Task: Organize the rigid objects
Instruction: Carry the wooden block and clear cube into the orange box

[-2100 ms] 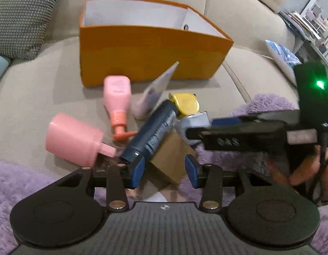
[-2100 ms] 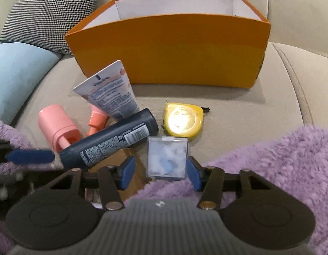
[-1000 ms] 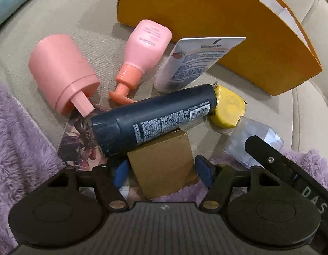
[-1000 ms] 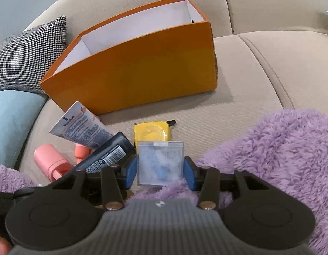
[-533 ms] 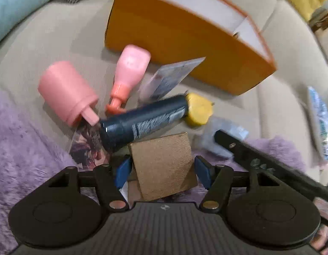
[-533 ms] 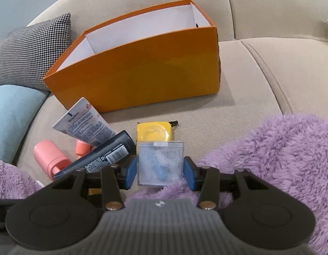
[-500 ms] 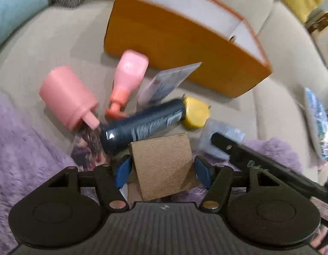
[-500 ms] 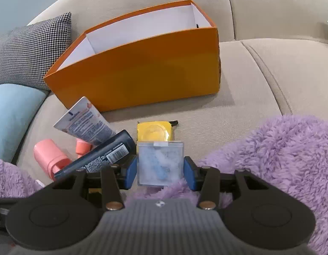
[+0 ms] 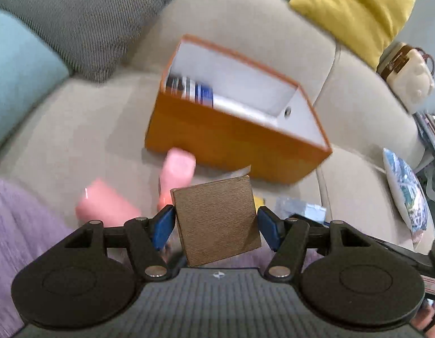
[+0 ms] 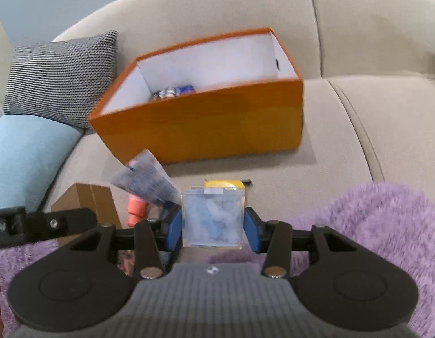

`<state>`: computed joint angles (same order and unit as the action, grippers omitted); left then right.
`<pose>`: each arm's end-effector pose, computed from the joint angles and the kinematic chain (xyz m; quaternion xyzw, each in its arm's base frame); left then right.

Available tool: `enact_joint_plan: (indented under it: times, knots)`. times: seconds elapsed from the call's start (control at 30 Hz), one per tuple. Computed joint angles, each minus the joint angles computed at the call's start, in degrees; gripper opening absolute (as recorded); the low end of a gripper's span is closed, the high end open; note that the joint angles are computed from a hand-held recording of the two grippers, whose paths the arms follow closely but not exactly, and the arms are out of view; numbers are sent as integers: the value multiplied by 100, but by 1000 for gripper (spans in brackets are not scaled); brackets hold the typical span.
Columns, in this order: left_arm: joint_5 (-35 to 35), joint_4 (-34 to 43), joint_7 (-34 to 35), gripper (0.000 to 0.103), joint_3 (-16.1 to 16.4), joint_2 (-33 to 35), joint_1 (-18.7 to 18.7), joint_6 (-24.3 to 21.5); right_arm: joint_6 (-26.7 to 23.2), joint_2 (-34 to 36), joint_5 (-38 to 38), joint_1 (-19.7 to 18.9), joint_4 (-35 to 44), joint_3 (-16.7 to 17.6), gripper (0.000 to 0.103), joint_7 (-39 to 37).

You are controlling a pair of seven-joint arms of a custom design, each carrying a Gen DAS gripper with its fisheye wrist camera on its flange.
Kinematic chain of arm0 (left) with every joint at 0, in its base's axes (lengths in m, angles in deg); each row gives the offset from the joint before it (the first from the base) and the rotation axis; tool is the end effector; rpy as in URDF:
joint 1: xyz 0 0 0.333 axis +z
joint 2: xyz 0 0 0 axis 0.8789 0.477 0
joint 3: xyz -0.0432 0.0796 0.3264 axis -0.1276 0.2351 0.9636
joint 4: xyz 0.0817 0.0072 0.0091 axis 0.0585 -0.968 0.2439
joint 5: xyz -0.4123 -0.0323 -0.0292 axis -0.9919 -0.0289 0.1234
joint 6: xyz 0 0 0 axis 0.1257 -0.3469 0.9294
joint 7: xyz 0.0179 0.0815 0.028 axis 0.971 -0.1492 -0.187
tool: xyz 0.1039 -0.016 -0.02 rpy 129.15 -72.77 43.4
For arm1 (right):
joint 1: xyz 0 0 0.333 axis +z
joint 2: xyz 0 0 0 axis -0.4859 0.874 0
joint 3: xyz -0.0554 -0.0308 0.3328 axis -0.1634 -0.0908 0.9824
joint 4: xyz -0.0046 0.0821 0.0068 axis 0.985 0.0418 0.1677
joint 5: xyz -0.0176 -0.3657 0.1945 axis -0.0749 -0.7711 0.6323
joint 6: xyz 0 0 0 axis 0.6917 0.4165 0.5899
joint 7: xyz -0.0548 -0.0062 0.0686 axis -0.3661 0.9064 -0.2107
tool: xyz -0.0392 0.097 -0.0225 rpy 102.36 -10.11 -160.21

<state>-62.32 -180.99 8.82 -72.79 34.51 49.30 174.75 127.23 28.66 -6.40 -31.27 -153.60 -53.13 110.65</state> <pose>0.6732 -0.2181 0.4446 -0.7273 0.5926 -0.3349 0.0874 0.6870 0.0626 0.4209 -0.6727 0.6498 -0.1309 0.3289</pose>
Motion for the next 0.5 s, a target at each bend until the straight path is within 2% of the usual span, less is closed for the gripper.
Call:
enact_joint_plan:
  times: [0.03,0.13,0.27,0.37,0.5]
  knots:
    - [66,33,8,73,39,-2,-17,76,14,-11,86,-56,53,79,48,-140]
    - [-208,337,258,73,-105,79,209,97,45,-14,332,-154,247,236,48,-544]
    - [-28,880,326,73,71,275,160,105,90,112,562,-167,697,341,48,-999]
    - [-198,1479,616,73,-74,563,341,-114,106,352,493,-105,1221,339,48,-1114]
    - [-266,2505,1075,73,-164,1114,451,-762,-50,844,97,25,2090,234,48,-799]
